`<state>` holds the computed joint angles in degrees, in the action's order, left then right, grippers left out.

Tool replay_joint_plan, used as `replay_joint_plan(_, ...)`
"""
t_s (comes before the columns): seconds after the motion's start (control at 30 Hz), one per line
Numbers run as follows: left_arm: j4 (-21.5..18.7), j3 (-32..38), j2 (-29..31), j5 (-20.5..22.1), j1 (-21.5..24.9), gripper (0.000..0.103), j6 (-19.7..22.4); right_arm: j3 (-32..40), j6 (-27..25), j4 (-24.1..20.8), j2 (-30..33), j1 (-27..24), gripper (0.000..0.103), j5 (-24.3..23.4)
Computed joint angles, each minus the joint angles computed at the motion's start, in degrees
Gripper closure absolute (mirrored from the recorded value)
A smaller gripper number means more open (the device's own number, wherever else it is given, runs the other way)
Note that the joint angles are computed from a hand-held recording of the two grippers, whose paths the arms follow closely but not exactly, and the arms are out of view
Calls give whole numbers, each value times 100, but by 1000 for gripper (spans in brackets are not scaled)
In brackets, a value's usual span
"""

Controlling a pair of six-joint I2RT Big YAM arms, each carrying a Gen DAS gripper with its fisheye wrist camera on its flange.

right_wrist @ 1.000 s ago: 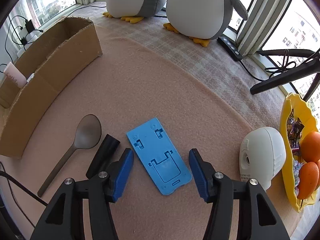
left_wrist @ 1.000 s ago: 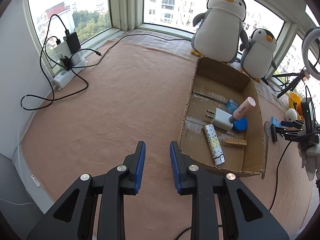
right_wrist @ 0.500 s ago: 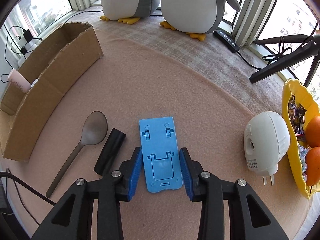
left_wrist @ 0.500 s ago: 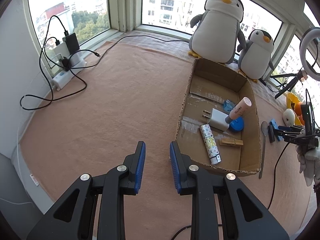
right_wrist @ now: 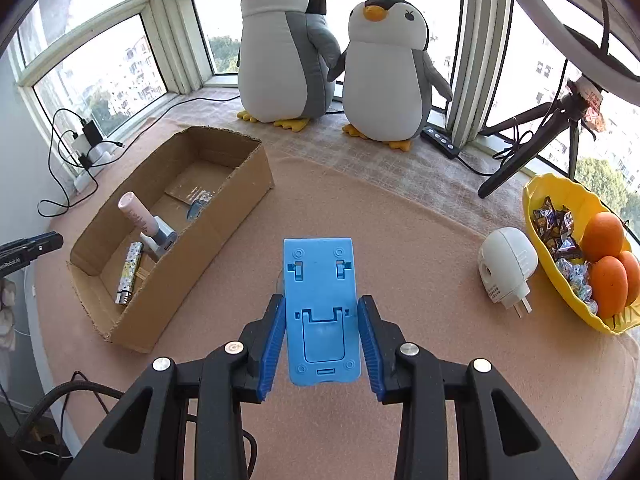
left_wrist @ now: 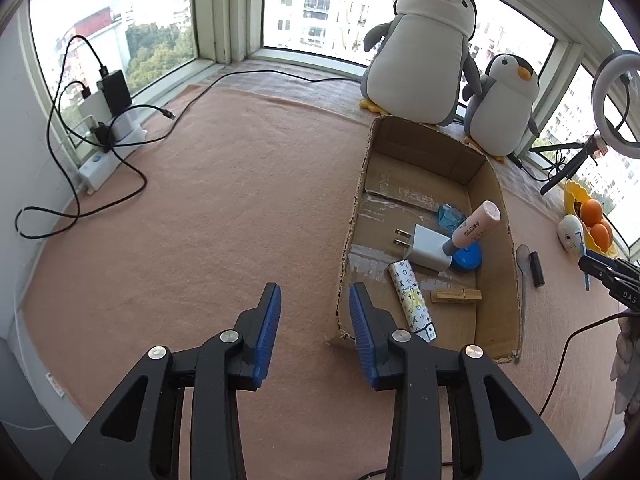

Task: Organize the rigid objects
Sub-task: 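Carry the blue phone stand with the right tool into the box and release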

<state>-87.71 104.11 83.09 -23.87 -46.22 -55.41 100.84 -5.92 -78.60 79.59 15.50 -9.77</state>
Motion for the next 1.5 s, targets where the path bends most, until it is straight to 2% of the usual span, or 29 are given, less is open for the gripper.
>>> replay_joint_plan(0.27,346,-8,163,234,265,59,556,345,479,20,-219,619,70,-25)
replay_joint_plan(0.67,745,-284,224,628,421,60,905,424,1145,92,-95,1451,70,122)
replay_joint_plan(0.97,899,-444,214,813,459,92,976,487,1271,127,132,1893,70,289)
replay_joint_plan(1.2,1047,-545,196,859,467,98,1002,546,1314,114,278,2029,70,325)
replay_joint_plan(1.5,1133,-614,176,879,473,98,1003,643,1277,18,466,2096,70,298)
